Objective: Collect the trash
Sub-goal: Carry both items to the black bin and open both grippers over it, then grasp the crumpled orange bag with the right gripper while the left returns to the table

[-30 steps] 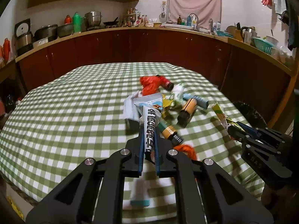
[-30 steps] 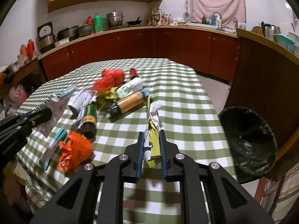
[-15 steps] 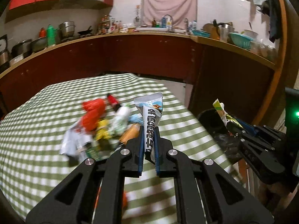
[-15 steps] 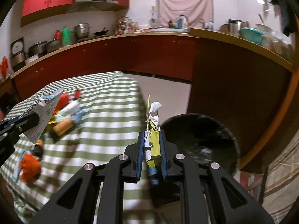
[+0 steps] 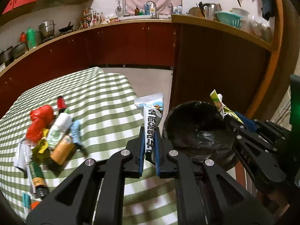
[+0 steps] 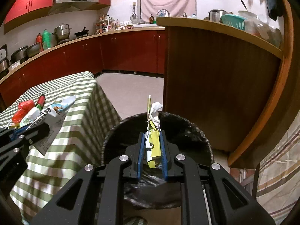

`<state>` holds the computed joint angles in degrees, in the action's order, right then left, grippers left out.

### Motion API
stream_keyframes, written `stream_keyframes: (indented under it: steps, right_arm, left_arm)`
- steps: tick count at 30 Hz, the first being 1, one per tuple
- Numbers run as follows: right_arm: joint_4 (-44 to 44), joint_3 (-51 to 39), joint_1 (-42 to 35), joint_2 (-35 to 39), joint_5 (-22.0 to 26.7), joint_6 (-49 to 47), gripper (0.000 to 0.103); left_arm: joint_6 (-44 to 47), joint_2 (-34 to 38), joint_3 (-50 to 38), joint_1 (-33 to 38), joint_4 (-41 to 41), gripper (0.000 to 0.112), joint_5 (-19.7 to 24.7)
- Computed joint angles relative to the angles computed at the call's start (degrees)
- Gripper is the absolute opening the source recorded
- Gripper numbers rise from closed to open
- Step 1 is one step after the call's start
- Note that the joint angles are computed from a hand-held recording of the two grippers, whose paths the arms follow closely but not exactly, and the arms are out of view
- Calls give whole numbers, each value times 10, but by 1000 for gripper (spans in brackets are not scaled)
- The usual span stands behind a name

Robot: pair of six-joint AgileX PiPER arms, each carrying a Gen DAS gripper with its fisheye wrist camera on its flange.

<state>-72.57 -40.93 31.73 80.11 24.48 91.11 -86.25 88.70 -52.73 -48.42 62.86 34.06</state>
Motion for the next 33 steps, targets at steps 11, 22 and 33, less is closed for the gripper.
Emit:
stream_keyframes:
  steps: [11, 22, 33]
  right_arm:
    - [-17, 3, -83, 24, -77, -9, 17]
    - [-15, -2, -115, 38, -101, -16, 35]
    - [32, -3, -10, -12, -20, -11, 63]
  left_arm:
    - [62, 109, -109, -6, -56, 10, 5]
    - [103, 130, -136, 8, -115, 39, 1]
    - [76, -23, -6, 20, -91, 53, 43]
